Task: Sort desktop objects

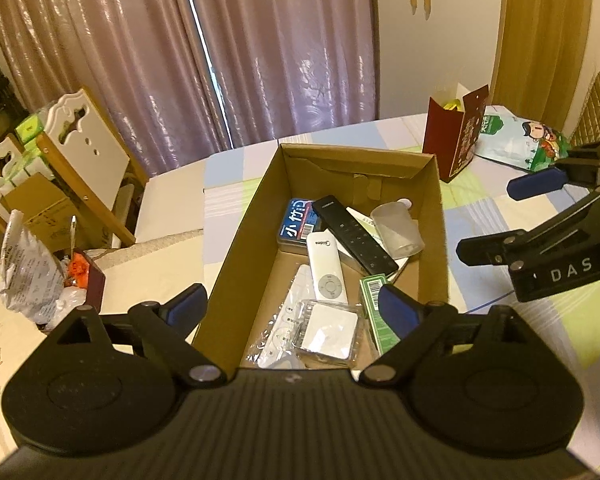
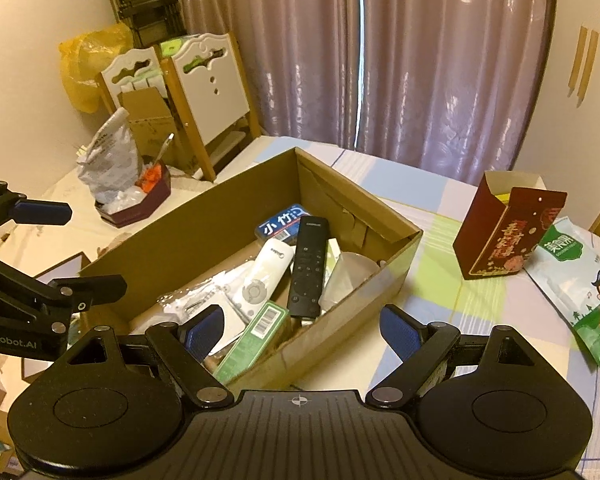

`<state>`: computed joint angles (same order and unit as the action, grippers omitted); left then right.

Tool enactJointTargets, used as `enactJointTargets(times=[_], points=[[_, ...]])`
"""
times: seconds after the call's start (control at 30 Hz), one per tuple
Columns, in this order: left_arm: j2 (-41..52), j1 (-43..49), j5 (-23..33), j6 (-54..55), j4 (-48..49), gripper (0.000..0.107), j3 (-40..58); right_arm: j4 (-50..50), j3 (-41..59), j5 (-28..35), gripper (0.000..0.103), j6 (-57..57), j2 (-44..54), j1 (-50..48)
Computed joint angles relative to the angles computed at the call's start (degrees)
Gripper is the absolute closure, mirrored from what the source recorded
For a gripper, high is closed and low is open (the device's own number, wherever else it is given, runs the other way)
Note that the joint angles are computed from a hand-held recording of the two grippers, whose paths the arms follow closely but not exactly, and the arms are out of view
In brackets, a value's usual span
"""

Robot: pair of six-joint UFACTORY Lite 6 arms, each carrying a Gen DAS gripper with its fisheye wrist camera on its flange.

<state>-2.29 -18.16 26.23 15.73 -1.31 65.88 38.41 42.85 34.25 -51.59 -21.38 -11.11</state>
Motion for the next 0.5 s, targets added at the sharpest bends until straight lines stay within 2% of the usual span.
enactJointTargets(times=[0.5], points=[[-17.1,-11.1,5.4,-28.7,19.7,0.016,-12.2,4.4,-6.6,17.6,0.015,-15.8,-13.2,-16.3]])
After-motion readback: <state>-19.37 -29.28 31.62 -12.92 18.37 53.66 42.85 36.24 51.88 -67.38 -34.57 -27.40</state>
